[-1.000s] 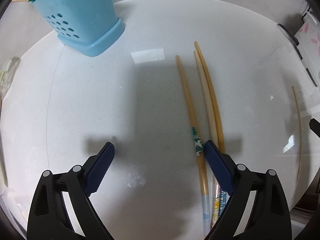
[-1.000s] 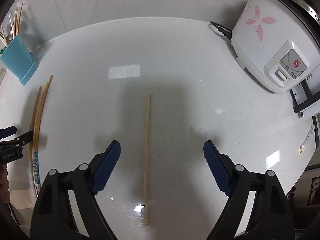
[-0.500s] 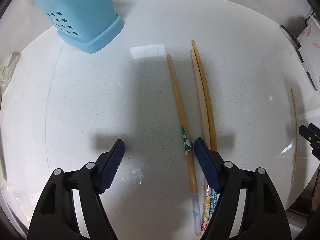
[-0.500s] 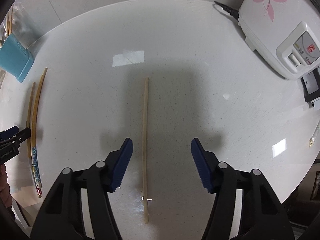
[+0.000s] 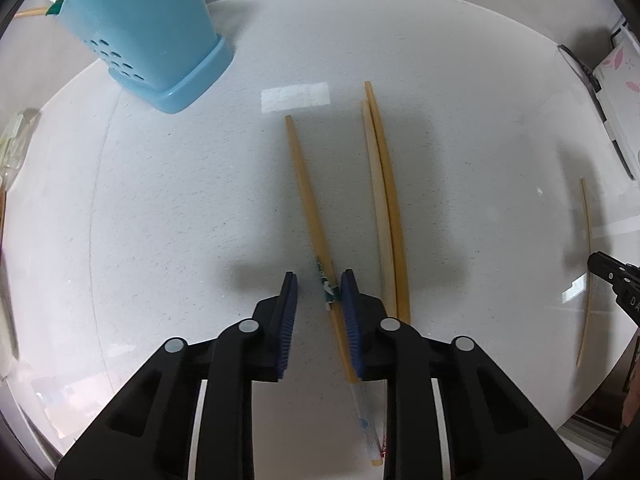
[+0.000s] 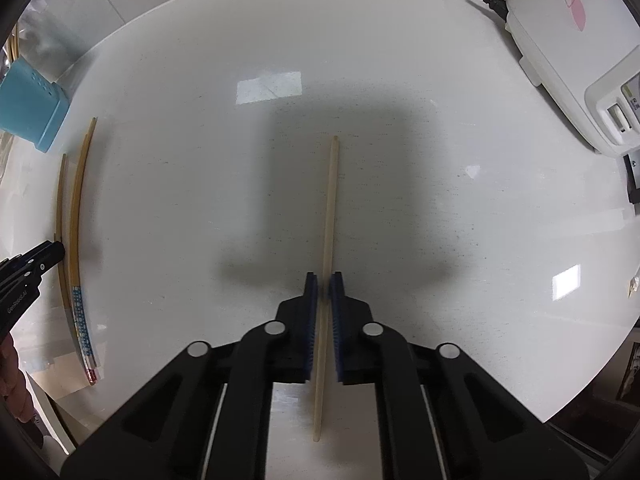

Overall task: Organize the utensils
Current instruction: 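Close the left tool on a printed-tip chopstick while the right tool closes on a plain chopstick, then lift both held chopsticks and carry them up over the blue holder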

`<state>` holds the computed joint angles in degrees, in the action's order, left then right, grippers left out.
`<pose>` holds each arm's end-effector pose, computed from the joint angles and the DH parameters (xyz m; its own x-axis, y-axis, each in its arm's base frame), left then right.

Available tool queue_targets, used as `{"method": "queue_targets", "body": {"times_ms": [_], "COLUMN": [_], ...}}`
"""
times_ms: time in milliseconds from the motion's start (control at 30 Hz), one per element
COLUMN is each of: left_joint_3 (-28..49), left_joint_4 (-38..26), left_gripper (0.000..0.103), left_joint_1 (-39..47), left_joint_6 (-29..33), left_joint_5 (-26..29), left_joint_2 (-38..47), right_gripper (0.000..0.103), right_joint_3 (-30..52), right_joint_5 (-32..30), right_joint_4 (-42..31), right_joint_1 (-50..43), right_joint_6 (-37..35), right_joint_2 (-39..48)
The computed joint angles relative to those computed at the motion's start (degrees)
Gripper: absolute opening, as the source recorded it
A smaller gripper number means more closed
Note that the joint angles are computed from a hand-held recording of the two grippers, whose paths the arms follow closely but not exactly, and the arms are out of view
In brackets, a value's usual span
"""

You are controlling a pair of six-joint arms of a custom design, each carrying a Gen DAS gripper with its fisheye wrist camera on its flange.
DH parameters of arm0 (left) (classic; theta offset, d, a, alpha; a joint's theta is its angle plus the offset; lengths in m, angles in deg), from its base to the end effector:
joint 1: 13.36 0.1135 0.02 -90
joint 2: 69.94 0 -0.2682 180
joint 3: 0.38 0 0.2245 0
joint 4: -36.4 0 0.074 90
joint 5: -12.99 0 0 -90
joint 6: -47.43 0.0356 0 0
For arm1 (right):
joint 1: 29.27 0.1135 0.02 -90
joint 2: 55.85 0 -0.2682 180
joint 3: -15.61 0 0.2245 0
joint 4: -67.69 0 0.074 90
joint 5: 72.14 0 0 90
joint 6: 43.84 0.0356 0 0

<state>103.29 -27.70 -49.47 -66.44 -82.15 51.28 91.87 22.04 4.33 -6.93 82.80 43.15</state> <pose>0.3161 -0.2267 0.1669 -0.9642 0.2045 -0.1687 0.2037 0.9788 0.0223 0.2567 0.1027 0.1824 -0.9640 0.2474 -0.0980 0.2502 0.9680 -0.0178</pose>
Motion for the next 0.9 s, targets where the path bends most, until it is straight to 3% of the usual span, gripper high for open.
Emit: {"method": "queue_targets", "body": {"times_ms": [67, 167, 467, 900], "left_joint_3": [-1.7, -2.7, -9.9, -12.6], "left_joint_4": [0.3, 0.9, 3.9, 6.2], "left_gripper": [0.01, 0.007, 0.006, 0.006], "left_joint_1": [0.1, 0.7, 4.2, 8.0], "left_joint_6": [-0.3, 0.3, 3.5, 6.5], "left_joint_5": [-0.4, 0.0, 2.6, 3.7], "left_joint_2": [-1.0, -1.6, -7.1, -12.2], "right_gripper": [0.004, 0.004, 0.003, 0.003], "right_joint_3": [1.0, 1.7, 1.4, 1.5], "right_joint_5": [0.2, 0.3, -0.1, 1.9], "right_joint_4": [-0.6, -0.9, -1.1, -2.5], "right_joint_1": [0.1, 0.1, -1.9, -1.0], "right_joint_6": [0.6, 0.9, 0.4, 2.3], "right_joint_2": [0.6, 1.0, 0.1, -3.8]}}
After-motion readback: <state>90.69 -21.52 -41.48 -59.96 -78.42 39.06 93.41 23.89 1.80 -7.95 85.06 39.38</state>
